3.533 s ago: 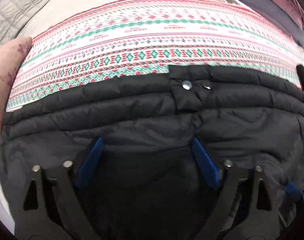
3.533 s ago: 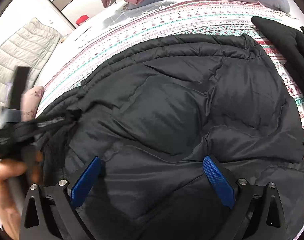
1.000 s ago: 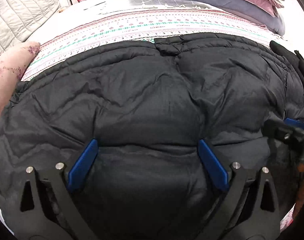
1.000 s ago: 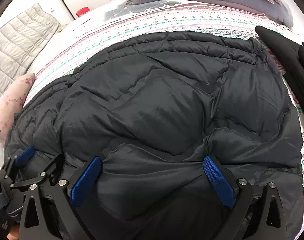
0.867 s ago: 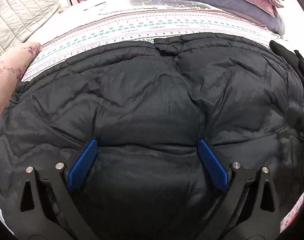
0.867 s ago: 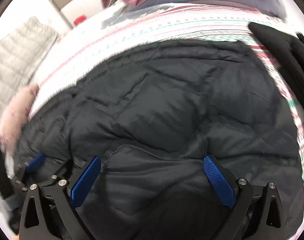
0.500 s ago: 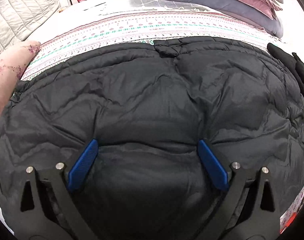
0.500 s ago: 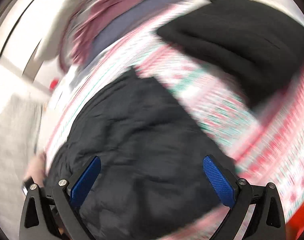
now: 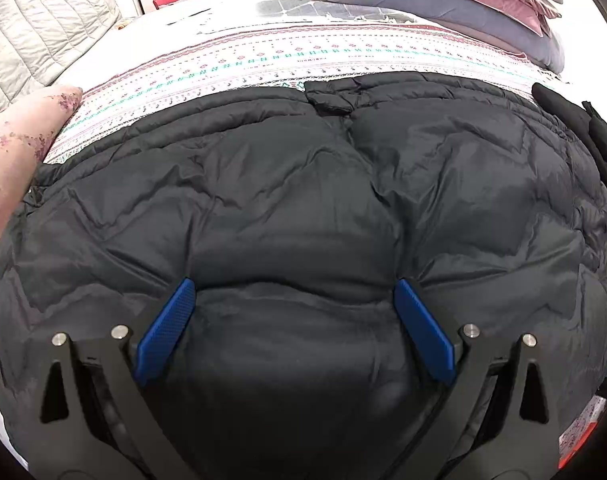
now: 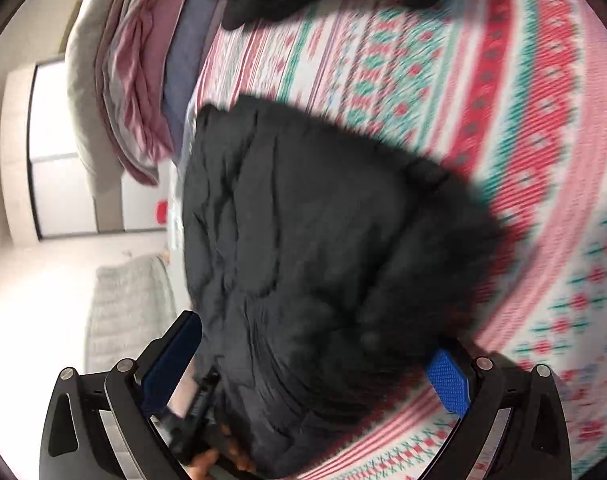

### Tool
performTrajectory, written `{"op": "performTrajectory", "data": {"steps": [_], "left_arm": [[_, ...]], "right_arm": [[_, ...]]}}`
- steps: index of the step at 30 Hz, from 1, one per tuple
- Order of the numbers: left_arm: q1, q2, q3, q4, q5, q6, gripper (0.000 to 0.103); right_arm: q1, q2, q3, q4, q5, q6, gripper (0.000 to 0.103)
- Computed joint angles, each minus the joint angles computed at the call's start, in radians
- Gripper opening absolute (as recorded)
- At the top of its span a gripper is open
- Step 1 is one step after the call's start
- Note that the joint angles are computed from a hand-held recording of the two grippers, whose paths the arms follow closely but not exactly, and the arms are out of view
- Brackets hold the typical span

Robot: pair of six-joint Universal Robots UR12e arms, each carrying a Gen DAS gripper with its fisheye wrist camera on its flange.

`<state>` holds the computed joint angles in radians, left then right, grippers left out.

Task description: Fold large clothes

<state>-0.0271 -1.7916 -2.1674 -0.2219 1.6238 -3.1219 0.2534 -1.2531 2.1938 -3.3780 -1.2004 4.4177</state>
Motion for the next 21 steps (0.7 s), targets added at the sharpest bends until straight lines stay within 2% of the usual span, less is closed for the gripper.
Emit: {"op": "performTrajectory", "data": {"steps": [6,9,11,12,14,17,21], "left_arm": [[0.002,-0.002,0.002,-0.003,-0.004,0.000,0.100],[0.002,-0.004,0.005,-0.005,-0.004,-0.001,0.100],[0.001,-0.005,0.006,-0.004,-0.002,-0.003,0.100],[0.000,-0.006,0.006,-0.002,0.000,-0.002,0.100],[-0.002,-0.008,0.006,0.001,0.004,-0.003,0.100],[-0.003,-0.010,0.008,0.003,-0.002,-0.007,0.100],[0.004,0.001,0.005,-0.001,-0.033,0.001,0.100]], "right_arm": [[0.055,0.014,-0.064,0.070,-0.089,-0.065,0.102],[0.077,0.009,-0.074,0.091,-0.129,-0.091,0.091],[0.087,0.001,-0.076,0.119,-0.162,-0.102,0.068],[0.093,0.001,-0.080,0.128,-0.173,-0.095,0.062],[0.094,0.003,-0.079,0.105,-0.176,-0.086,0.037],[0.107,-0.019,-0.068,0.088,-0.227,-0.130,0.022],[0.168,-0.052,-0.096,0.171,-0.407,-0.235,0.016]]}}
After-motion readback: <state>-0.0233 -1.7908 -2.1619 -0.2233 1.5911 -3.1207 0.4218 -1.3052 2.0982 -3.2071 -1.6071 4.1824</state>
